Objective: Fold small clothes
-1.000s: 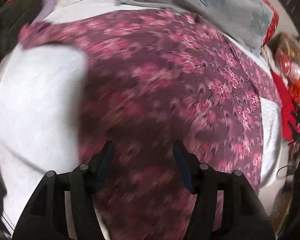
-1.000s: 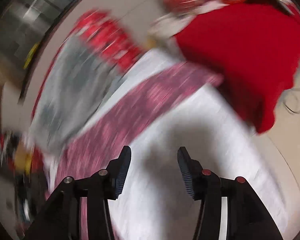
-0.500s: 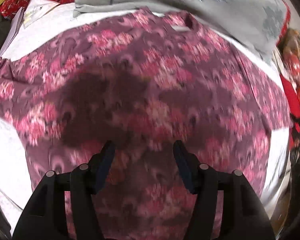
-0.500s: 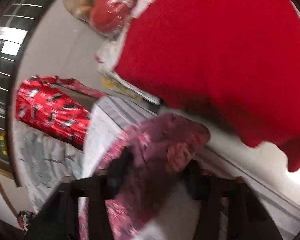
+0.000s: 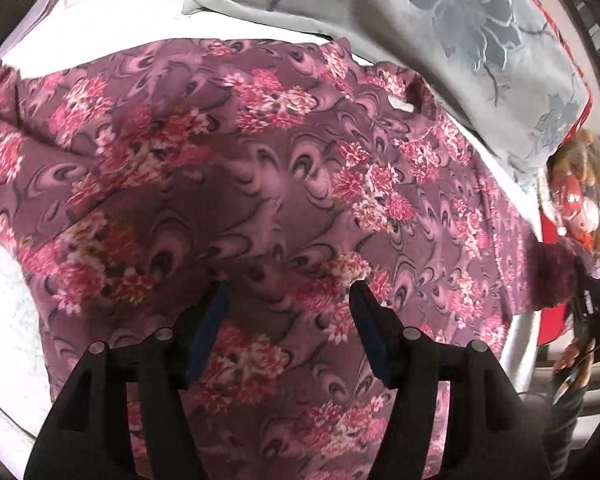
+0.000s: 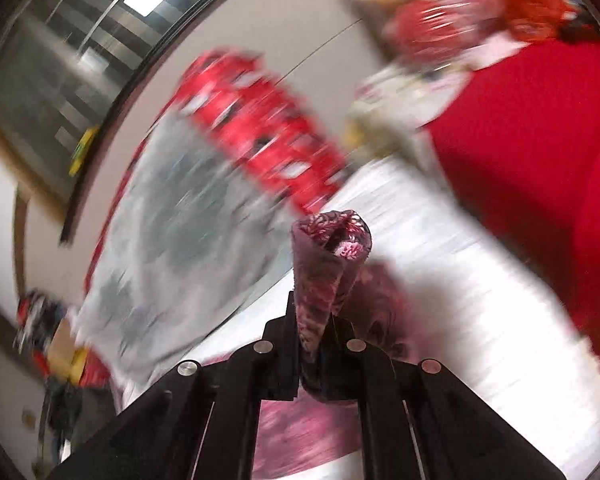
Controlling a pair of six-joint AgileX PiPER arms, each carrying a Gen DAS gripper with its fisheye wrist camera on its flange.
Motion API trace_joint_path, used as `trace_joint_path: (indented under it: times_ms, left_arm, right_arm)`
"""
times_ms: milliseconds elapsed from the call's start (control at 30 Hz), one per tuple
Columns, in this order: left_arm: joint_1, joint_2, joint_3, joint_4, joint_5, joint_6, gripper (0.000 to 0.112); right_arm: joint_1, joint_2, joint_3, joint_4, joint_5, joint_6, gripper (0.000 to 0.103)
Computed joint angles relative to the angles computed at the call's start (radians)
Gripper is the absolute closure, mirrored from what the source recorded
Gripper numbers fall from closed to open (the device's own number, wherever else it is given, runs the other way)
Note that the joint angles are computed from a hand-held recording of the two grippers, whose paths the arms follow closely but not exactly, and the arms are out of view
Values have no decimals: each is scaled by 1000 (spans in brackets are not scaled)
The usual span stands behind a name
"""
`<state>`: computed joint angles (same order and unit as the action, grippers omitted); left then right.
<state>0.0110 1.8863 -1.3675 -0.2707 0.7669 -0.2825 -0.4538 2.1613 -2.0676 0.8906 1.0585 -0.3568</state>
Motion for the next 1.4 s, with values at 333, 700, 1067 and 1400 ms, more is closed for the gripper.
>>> trace_joint_path:
  times_ms: [333,700,1067,1400]
  left_arm:
    - [169,-124,102,-169,37,259,50]
    - [313,-199,109,-245,86,411,49]
    - [288,-95,101,-411,121,502,49]
    - [189,-9,-11,-303,18,286,107]
  right_arm:
    - [448,-112,240,-13,-109,14,97]
    - [860,-12,122,-135,-159,172,96]
    - [818,-207,496,-57,-130,-34,58]
    - [379,-389,671,-168,-253,33,55]
